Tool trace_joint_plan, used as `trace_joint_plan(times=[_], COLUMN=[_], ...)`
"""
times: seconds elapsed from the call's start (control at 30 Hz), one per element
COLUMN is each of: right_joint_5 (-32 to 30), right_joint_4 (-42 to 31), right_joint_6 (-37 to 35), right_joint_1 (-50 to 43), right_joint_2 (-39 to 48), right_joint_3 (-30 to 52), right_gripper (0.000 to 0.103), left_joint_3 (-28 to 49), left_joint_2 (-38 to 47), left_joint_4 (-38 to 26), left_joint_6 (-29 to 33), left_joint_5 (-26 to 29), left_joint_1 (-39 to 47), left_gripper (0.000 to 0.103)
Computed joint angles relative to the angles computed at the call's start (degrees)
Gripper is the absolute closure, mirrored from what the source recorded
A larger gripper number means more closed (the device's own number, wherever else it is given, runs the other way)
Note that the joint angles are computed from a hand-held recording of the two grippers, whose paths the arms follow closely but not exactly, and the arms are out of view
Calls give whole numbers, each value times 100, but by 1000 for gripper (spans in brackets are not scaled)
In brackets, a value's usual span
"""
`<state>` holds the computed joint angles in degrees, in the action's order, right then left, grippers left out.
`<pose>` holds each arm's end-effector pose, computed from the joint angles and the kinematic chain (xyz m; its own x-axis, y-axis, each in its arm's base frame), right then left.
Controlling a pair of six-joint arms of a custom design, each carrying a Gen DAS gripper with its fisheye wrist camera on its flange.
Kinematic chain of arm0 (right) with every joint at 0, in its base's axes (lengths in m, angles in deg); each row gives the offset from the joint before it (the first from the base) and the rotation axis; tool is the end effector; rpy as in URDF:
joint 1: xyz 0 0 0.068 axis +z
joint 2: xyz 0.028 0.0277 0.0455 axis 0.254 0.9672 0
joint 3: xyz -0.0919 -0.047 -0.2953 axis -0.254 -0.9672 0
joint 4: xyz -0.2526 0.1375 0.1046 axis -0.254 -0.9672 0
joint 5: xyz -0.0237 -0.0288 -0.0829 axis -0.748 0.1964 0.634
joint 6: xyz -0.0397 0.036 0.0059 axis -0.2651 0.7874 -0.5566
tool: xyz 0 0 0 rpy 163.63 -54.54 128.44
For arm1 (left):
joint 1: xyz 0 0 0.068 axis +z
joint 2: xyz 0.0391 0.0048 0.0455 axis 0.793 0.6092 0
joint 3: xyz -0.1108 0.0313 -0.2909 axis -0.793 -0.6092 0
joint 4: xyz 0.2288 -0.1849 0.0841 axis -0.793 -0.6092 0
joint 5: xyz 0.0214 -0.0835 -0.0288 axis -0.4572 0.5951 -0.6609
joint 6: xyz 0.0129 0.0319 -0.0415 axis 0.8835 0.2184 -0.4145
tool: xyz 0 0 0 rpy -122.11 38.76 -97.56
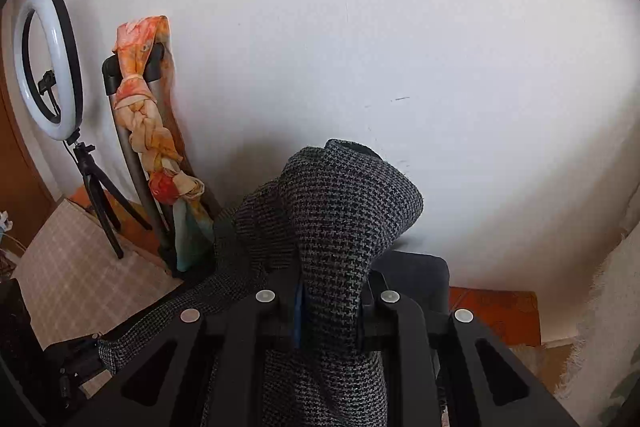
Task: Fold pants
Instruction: 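Carry the bundle with both grippers onto the blue jeans stack, then open both grippers and pull them back from the stack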
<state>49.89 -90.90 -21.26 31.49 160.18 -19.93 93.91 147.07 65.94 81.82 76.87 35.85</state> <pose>0.3406 0.0990 0.2414 -0.6426 -0.0555 -0.7642 -0.1274 0.9912 0.0351 0.2505 -0.0876 0.1665 -0.6318 0.0500 -0.7735 0.4538 0.8329 -0.3168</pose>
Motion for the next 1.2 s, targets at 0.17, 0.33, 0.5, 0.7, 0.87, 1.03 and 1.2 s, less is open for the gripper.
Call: trace_joint_plan(times=[0.17, 0.33, 0.5, 0.7, 0.87, 1.03, 1.2], right_joint_5=[389, 1149, 1639, 1868, 2469, 3452, 4673], right_joint_4=[298, 216, -255, -786, -1583, -2954, -5057], right_joint_6=[55, 407, 668, 1086, 1664, 2988, 5414], right_joint_1=[-190, -202, -186, 225, 950, 2291, 4249], right_joint_2=[785, 640, 150, -1061, -2091, -3118, -2964], right_joint_3=[16, -54, -204, -816, -1208, -1382, -908], right_gripper=[66, 49, 43, 30, 26, 20, 15], left_joint_3=[-5, 93, 37, 72, 199, 359, 465], left_joint_2=[433, 15, -619, -1659, -2274, -2979, -3740], left_joint_4=[51, -804, -1649, -2926, -3732, -4640, -5810], left_joint_6=[154, 324, 571, 1075, 1557, 2016, 2981], left_joint_5=[-86, -62, 240, 447, 833, 1226, 1929], left_joint_1=[-76, 71, 547, 1093, 1676, 2182, 3152], left_gripper=[70, 51, 44, 44, 44, 44, 34])
